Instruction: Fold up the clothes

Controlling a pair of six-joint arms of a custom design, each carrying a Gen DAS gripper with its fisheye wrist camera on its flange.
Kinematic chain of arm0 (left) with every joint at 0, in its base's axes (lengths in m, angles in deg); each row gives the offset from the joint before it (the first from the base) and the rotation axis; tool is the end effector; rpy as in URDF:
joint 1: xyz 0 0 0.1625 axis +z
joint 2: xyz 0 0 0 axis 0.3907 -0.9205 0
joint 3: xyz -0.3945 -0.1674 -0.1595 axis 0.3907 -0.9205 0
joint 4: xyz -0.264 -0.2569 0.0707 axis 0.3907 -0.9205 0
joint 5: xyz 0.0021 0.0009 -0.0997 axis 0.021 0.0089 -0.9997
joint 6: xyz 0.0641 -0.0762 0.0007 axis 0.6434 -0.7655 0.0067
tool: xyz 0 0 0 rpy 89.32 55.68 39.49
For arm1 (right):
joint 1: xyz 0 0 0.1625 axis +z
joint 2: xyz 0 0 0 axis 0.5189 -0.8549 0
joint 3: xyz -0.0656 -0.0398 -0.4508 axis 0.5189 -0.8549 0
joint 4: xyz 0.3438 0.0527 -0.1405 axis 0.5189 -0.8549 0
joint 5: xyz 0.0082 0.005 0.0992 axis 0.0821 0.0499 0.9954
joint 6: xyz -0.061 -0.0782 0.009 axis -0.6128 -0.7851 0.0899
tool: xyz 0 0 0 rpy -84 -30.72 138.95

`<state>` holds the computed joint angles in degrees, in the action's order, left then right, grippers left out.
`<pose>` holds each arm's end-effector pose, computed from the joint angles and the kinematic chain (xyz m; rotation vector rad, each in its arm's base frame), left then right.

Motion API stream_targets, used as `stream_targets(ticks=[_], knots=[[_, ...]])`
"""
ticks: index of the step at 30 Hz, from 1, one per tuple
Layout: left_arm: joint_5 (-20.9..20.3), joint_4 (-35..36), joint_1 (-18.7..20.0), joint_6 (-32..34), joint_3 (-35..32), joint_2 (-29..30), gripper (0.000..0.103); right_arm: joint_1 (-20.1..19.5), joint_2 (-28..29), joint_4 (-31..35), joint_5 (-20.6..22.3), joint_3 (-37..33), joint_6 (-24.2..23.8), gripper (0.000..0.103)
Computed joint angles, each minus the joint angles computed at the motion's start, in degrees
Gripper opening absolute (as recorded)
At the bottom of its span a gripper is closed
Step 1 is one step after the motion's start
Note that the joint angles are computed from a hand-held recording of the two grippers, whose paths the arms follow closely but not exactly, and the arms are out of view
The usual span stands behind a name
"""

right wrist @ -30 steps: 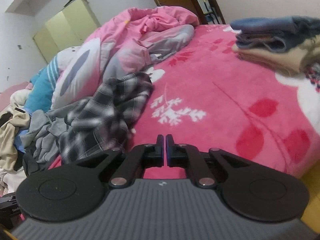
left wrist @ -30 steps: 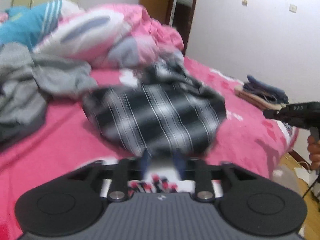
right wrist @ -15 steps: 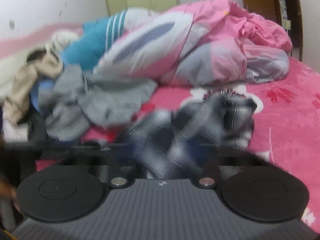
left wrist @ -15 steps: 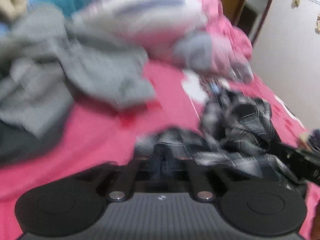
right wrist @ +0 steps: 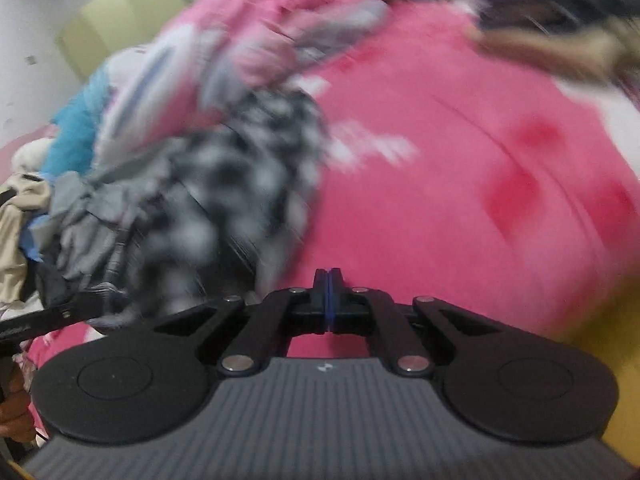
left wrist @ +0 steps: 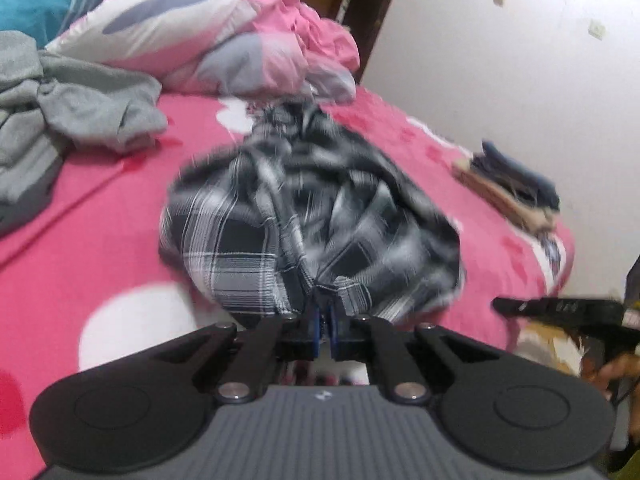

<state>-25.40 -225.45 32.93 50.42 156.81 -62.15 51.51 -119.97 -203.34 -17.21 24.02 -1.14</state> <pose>-0.1108 -0.5329 0.1304 0.1987 2.3677 -1.1484 0.0547 -0.6761 0.1245 0.5949 -2.8109 0.8809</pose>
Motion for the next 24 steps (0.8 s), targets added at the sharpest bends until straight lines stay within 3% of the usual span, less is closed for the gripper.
stream_targets(ticks=[4, 7, 8, 9, 11, 13, 18, 19, 20, 21, 22, 23, 24], knots=[[-1.56, -2.17, 0.15, 0.40, 3.16, -1.97, 0.012, 0.64, -1.04, -5.47, 0.14, 1.85, -2.86, 0.003], [0.84, -7.74, -0.60, 4.17, 3.99, -2.64, 0.038, 2.49, -0.07, -6.16, 4.49, -0.65, -6.96, 0.004], [2.39, -10.30, -1.17, 6.03, 4.04, -2.51, 0.053, 3.34, 0.70, -5.36, 5.93, -2.20, -8.12, 0.008], [3.79, -11.33, -1.62, 7.25, 3.45, -2.49, 0.064, 4.26, 1.64, -4.33, 7.31, -3.99, -9.26, 0.013], [5.37, -11.41, -1.85, 9.31, 1.60, -2.78, 0.072, 6.01, 3.78, -1.59, 9.59, -7.67, -11.53, 0.047], [4.58, -7.85, -0.27, 10.90, -2.69, -2.84, 0.080, 8.18, 6.76, 1.53, 10.69, -11.98, -14.38, 0.062], [6.49, 2.55, 4.28, 12.74, -16.14, 1.39, 0.078, 12.69, 16.04, 9.96, 6.03, -26.61, -17.12, 0.076], [7.57, 6.07, 5.30, 11.07, -18.71, 2.31, 0.073, 13.01, 17.05, 12.12, 5.02, -28.68, -17.00, 0.076], [8.62, 9.78, 6.27, 9.24, -21.30, 3.23, 0.049, 13.27, 18.18, 15.72, 3.83, -31.31, -17.05, 0.074], [8.89, 13.80, 7.00, 6.18, -22.31, 3.10, 0.023, 13.39, 19.24, 20.43, 2.30, -34.21, -17.14, 0.064], [9.16, 15.79, 7.55, 3.64, -22.81, 3.07, 0.014, 13.43, 19.91, 23.16, 0.60, -35.84, -16.72, 0.021], [8.68, 15.37, 7.58, 2.33, -21.93, 2.57, 0.014, 13.29, 20.09, 23.98, -0.77, -36.24, -15.76, 0.003], [8.17, 14.27, 7.64, 1.51, -21.06, 2.22, 0.013, 12.62, 19.48, 23.29, -0.04, -35.19, -14.52, 0.003]])
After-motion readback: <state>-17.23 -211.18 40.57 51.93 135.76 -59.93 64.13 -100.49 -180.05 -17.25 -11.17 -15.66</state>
